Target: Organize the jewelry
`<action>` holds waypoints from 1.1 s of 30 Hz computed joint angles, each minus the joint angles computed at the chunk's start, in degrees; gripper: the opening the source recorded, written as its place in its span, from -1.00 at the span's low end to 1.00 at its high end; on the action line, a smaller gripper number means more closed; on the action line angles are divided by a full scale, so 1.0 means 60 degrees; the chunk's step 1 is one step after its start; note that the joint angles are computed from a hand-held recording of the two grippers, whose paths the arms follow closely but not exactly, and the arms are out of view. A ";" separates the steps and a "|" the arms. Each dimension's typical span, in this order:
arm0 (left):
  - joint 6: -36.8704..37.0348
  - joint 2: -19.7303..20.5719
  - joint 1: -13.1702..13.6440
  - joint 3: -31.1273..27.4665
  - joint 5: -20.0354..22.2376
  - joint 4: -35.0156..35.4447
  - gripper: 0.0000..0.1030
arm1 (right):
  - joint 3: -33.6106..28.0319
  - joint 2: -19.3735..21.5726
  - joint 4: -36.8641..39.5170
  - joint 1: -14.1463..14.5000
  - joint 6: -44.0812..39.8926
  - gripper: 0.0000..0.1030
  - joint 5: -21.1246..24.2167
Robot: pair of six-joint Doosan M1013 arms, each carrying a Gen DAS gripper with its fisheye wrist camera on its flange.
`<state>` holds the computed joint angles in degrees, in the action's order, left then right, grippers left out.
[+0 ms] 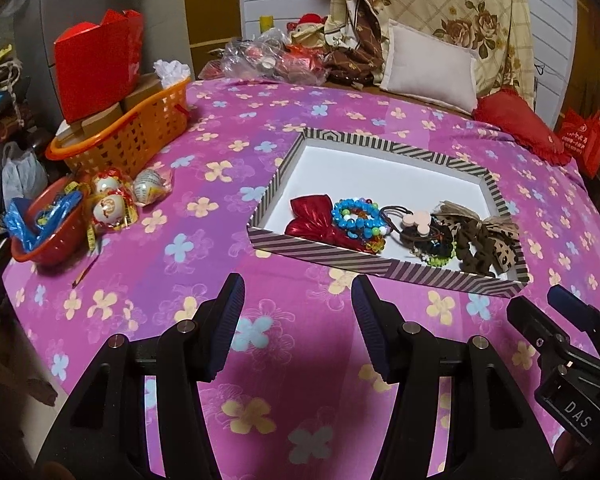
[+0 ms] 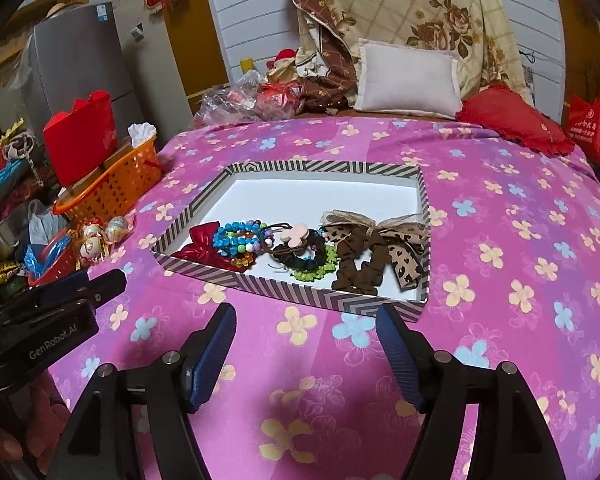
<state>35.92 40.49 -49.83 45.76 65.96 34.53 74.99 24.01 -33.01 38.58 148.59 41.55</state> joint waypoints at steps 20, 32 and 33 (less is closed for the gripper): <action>-0.0304 -0.0183 -0.0238 -0.0008 -0.0031 0.1088 0.08 | -0.0132 -0.0069 -0.0455 0.0092 0.0177 0.47 0.0165; -0.0273 -0.0187 -0.0208 0.0002 -0.0009 0.1053 0.08 | -0.0279 0.0054 -0.0147 0.0068 -0.0151 0.48 0.0293; -0.0258 -0.0186 -0.0205 0.0001 -0.0007 0.1064 0.08 | -0.0286 0.0059 -0.0126 0.0064 -0.0175 0.48 0.0293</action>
